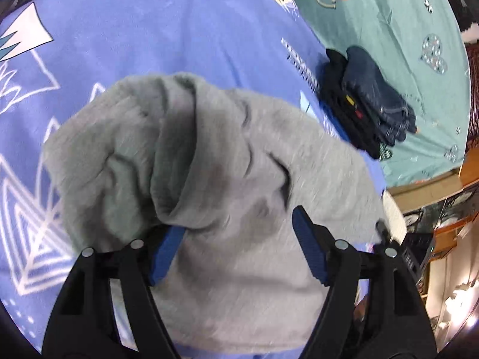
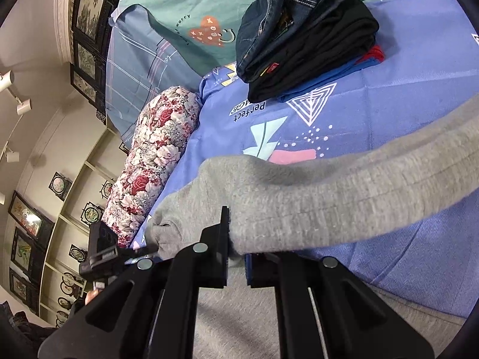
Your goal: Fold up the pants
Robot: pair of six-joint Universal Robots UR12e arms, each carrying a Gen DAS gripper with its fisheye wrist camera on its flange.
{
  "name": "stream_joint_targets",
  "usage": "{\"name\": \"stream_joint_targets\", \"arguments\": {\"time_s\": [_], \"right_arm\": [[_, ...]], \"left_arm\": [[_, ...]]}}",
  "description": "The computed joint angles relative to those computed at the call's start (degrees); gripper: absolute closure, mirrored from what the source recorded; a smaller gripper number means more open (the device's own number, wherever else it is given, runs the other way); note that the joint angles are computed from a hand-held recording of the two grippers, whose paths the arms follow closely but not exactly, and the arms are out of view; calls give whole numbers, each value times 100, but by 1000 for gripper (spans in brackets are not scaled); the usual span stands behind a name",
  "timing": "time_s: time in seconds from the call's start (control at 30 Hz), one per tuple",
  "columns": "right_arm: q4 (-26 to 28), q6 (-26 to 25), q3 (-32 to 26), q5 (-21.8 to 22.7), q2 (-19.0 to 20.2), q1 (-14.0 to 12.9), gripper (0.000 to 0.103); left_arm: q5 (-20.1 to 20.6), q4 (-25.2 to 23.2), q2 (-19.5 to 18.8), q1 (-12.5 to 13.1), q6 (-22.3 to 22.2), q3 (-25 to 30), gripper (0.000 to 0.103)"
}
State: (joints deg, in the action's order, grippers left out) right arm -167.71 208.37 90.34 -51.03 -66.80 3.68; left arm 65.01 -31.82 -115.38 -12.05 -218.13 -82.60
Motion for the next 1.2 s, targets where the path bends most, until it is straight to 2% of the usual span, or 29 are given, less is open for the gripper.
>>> {"name": "stream_joint_targets", "arguments": {"time_s": [0.07,0.13,0.17,0.2,0.23,0.3,0.47,0.6,0.67,0.73,0.83,0.93,1.07,1.13,1.2], "right_arm": [[-35,1,18,21,-12,-9,95],[-63,-36,35,41,-16,-10,95],[-55,-70,34,47,-15,-8,95],[-79,-100,31,112,-5,-12,95],[-113,-142,26,208,1,-19,95],[-131,-265,20,198,-42,-3,95],[-86,-637,110,295,-358,39,95],[727,-1871,346,696,-788,215,94],[1338,-2349,428,736,-870,350,94],[2007,-2621,478,569,-828,483,94],[2474,-2409,525,277,-673,552,94],[2283,-2353,578,270,-693,548,94],[2026,-2488,641,330,-770,533,94],[2054,-2448,658,328,-753,532,94],[2218,-2464,675,215,-750,548,94]], "left_arm": [[-35,220,-87,-7,-105,95,29],[-19,394,-117,-37,-81,138,33],[86,438,-109,-70,42,155,49],[66,415,-116,-84,207,190,84],[-84,344,-135,-67,350,239,85],[-106,306,-140,-37,419,303,85],[-262,652,46,208,420,257,86],[-457,254,301,399,919,155,86],[-311,-38,426,411,1216,-4,86],[-130,-285,480,396,1459,-185,86],[16,-237,495,418,1374,-464,86],[-64,129,554,463,1229,-662,86],[95,415,688,397,1418,-754,86],[258,404,724,338,1458,-774,86],[595,150,717,273,1517,-762,86]]}}
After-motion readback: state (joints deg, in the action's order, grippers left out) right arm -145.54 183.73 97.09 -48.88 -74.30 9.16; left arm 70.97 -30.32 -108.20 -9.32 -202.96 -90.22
